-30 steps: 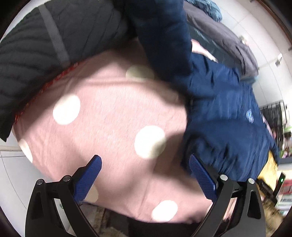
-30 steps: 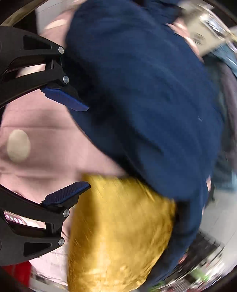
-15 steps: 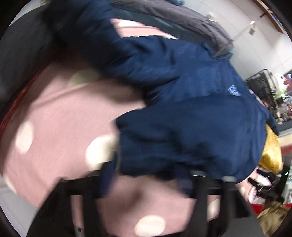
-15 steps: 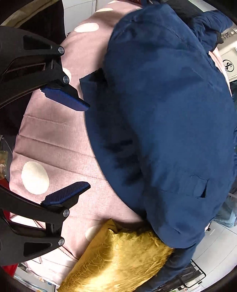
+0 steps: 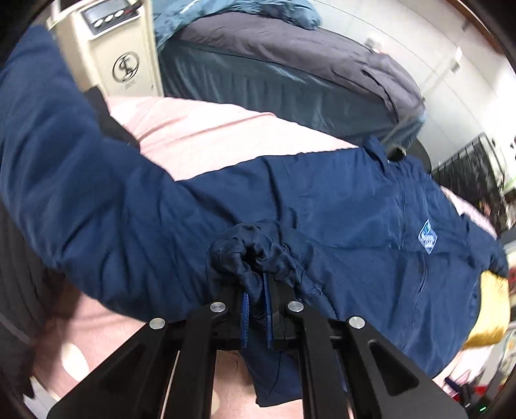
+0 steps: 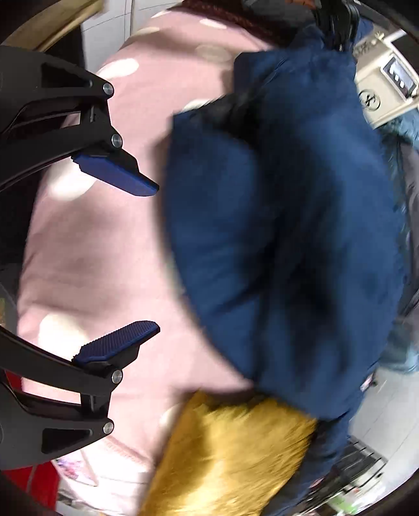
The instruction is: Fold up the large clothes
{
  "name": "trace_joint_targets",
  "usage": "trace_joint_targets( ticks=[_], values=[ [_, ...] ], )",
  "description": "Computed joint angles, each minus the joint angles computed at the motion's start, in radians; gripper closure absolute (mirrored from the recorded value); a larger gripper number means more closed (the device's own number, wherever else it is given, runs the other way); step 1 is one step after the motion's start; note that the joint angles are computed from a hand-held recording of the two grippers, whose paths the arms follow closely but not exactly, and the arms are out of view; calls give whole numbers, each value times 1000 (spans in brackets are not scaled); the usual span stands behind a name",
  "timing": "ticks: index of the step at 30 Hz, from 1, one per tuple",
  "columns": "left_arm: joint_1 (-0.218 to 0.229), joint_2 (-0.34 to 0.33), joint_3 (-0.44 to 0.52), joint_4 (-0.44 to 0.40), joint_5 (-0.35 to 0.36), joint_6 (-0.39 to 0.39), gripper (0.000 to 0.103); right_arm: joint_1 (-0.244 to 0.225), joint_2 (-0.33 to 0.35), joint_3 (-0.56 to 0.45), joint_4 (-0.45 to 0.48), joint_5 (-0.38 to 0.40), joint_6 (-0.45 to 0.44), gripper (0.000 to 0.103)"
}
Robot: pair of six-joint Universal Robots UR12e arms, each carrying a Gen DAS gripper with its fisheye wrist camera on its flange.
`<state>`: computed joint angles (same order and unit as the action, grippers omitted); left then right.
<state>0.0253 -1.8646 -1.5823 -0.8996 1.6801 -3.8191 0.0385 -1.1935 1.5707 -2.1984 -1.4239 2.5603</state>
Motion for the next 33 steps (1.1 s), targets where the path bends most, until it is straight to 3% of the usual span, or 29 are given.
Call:
trace_joint_targets(
  ticks=[3, 6, 7, 9, 11, 13, 15, 16, 19, 24, 28, 30, 33],
  values=[
    [2, -1, -3, -4, -8, 9, 96, 23, 20, -36, 23, 58, 68, 24],
    [14, 10, -25, 15, -45, -2, 96, 64, 71, -102, 87, 27, 96, 24],
    [16, 18, -35, 24, -54, 1, 96, 80, 84, -106, 76, -11, 89, 24],
    [16, 24, -44, 28, -57, 14, 96, 118, 104, -100, 25, -168, 65, 24],
    [14, 30, -53, 31, -60, 30, 96, 136, 116, -94, -1, -272, 47, 36],
    [10, 37, -60, 33, -55, 49, 96, 114, 108, -103, 32, -214, 70, 68],
    [4, 42, -66, 31, -48, 71, 96, 92, 87, -92, -4, -201, 97, 85],
    [3, 44, -70, 30, -53, 84, 96, 78, 75, -91, -11, -185, 121, 86],
    [-1, 51, -78, 25, -77, 114, 96, -5, 25, -95, 24, -35, 262, 87],
    [-7, 61, -86, 27, -198, 188, 95, -134, -44, -66, 35, 58, 450, 88],
    [-60, 60, -59, -64, -192, 314, 95, -203, -87, -18, 155, 102, 563, 88],
    [-78, 66, -67, -107, -199, 356, 95, -207, -120, 35, 183, 27, 566, 88],
    [-78, 81, -101, -135, -241, 348, 95, -180, -138, 76, 250, -75, 554, 88]
  ],
)
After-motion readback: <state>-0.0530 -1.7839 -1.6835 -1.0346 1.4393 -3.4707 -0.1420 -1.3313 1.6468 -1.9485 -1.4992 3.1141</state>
